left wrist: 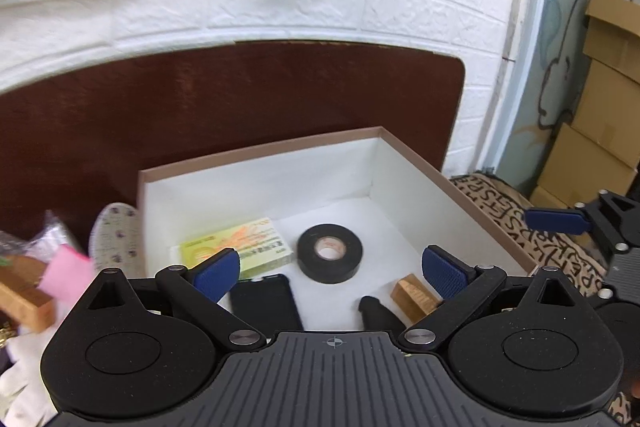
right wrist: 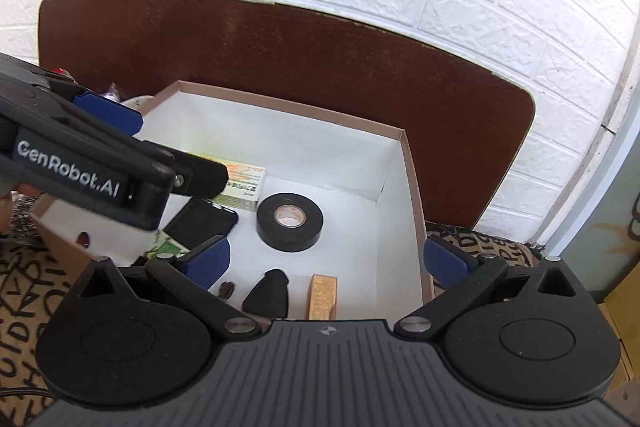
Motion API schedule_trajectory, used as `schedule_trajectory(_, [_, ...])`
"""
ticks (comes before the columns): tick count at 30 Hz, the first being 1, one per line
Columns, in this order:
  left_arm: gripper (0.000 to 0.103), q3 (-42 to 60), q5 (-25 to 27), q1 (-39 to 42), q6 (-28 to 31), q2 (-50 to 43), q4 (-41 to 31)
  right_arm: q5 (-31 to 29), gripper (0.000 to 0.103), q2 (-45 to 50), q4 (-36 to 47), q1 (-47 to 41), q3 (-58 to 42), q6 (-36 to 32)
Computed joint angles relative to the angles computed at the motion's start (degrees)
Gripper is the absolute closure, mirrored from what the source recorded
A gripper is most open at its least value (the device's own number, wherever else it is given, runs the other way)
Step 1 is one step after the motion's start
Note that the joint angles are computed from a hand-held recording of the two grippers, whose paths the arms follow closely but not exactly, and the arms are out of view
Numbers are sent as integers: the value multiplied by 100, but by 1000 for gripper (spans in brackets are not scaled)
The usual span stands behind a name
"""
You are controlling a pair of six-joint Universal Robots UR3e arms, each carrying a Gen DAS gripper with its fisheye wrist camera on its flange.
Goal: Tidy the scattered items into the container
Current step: 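Withdraw both tools from above the tan box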
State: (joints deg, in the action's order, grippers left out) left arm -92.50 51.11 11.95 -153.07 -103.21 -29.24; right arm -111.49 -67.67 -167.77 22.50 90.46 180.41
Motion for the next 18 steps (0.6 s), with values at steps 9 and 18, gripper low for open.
schedule_trajectory(9, [0,-1775,-29,559,32,1397,908,-309,1,-636,-139,549,770,263])
schedule_trajectory(18, [0,-3008,-354,1300,627,2765,269,-665,1,-942,-143,1155,1265,865])
